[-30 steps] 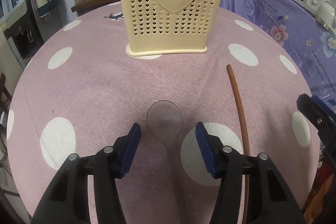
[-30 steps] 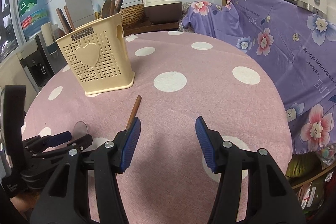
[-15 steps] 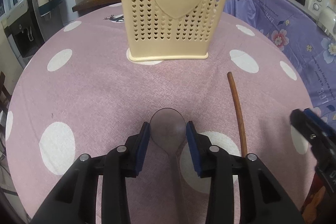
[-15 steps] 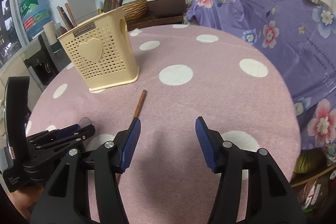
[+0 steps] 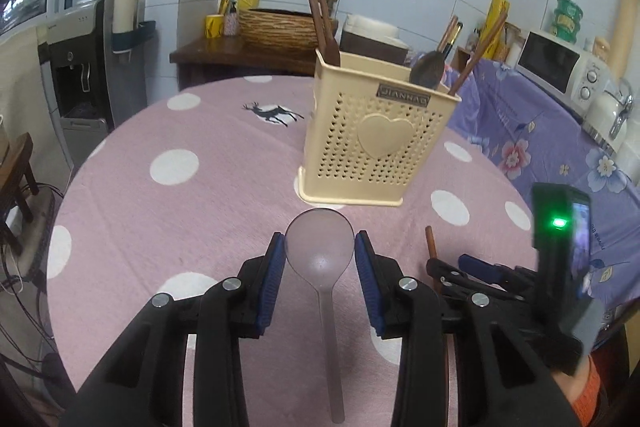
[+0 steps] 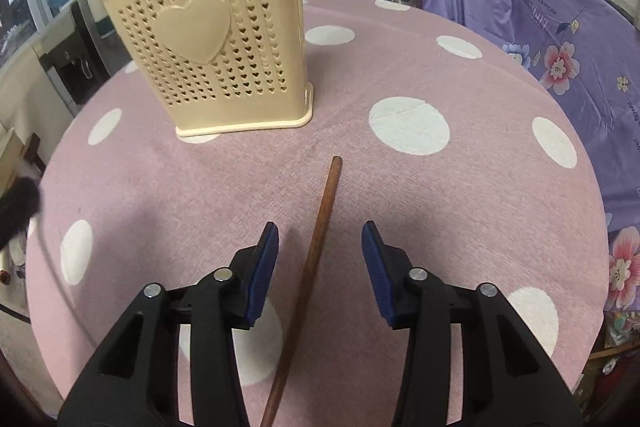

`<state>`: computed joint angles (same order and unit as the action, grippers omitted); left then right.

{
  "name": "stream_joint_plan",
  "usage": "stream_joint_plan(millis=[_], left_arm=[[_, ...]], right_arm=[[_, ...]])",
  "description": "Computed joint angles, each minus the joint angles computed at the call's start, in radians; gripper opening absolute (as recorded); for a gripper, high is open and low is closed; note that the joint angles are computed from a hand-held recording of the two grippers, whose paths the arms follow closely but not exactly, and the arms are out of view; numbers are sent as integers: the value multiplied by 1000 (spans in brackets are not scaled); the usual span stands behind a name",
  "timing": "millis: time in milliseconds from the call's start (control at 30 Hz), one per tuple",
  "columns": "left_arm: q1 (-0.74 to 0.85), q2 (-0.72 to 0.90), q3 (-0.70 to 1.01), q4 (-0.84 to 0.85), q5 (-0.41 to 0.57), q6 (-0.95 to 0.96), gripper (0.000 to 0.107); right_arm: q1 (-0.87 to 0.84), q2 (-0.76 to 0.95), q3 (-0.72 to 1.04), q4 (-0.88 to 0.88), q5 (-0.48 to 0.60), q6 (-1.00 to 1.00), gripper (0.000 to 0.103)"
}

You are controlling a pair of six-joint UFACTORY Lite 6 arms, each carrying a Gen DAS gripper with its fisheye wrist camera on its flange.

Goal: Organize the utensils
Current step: 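Grasp the clear plastic spoon with the left tool while the right grasps the last brown chopstick, then carry the clear spoon and brown chopstick into the beige basket and open both tools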

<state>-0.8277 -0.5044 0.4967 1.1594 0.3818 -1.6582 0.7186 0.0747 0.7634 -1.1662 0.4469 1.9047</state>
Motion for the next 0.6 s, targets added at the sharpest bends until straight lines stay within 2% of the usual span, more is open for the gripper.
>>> stream_joint_plan(millis=[200,267,600], left_arm=[[78,-39,-38,-17,-76,34,36],[101,-53,-52,-17,-104,39,36],[126,-81,-74,7,-138,23,36]], right_arm=[[-44,100,81,39,-11,-26,28],[-49,115,97,33,-2,-15,27],[-138,152,146,54,-65,-42,9]])
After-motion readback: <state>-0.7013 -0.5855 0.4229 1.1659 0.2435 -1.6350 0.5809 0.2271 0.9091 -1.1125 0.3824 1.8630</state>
